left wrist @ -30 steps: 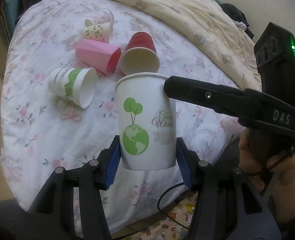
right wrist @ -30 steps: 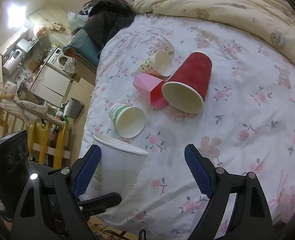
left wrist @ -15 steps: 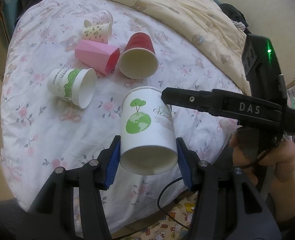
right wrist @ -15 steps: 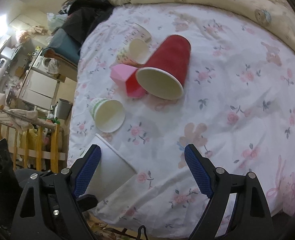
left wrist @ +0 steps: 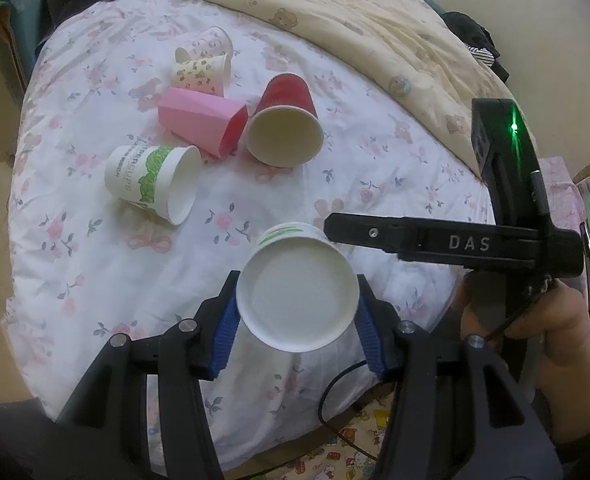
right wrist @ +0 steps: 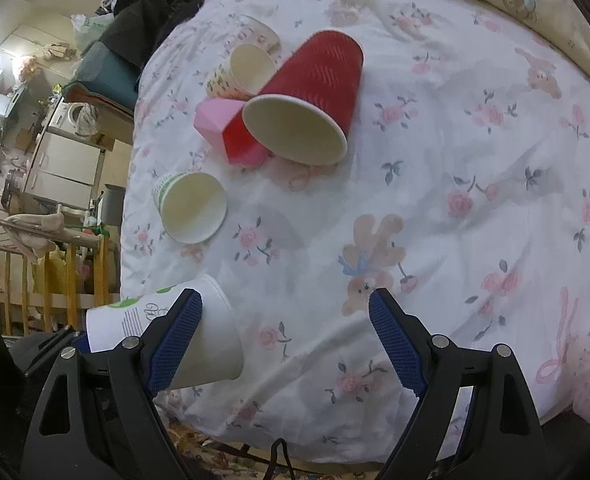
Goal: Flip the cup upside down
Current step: 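Lift the white cup with the left gripper and rotate it rim-down, then lower the inverted white cup onto the bed and open the left gripper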
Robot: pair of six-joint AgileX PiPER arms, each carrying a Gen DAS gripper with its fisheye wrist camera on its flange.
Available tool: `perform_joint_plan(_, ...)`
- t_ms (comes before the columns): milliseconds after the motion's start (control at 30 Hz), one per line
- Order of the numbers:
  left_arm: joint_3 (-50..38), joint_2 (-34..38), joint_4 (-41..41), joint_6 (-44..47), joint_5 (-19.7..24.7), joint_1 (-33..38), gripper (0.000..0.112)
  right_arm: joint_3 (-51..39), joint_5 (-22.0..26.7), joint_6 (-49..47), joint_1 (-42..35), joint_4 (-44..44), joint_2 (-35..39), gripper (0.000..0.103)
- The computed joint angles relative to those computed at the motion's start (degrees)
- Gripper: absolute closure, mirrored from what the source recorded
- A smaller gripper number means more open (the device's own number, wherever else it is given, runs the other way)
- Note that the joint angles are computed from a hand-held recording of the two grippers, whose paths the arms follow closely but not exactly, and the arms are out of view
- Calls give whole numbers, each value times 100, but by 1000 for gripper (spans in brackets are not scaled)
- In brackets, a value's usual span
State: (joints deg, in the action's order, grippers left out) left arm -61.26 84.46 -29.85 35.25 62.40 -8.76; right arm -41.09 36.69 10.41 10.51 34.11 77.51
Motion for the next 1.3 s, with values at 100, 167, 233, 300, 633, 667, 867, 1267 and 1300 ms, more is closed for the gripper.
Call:
perform_joint_plan(100,-92,-9,110,-122,-54,16,63,31,-83,139,-76,-135,-278,15)
perform_joint_plan(167,-224,96,252,-379,-33,17,63,16,-127,779,-47,-841,-641,15)
perform_joint_plan(233,-416,245,616,-820,-121,-141,63,-4,-108,1530,34,-1661,-1009,15)
perform_joint_plan(300,-644,462,864,-1208,-97,-307,63,-36,-53,1944,87,-2134,-1228,14)
perform_joint_plan(633,-1639,1697,2027,-3105,-377,-1604,63,3,291,2187,-133,-2595,-1733,9)
perform_joint_plan(667,-1725,1805,2148,-3282,-382,-1692,63,15,302,1994,-227,-2408,-1743,9)
perform_joint_plan(867,-2000,2254,2582,-3741,-513,-2003,62,-12,356,1817,-249,-2268,-1702,9)
perform_joint_plan(1267,-2067,2451,2977,-4066,-700,-2158,58,-28,352,1888,-236,-2296,-1763,9)
perform_joint_plan(1300,-2064,2441,3030,-4080,-698,-2184,50,-21,358,1901,-223,-2294,-1761,9)
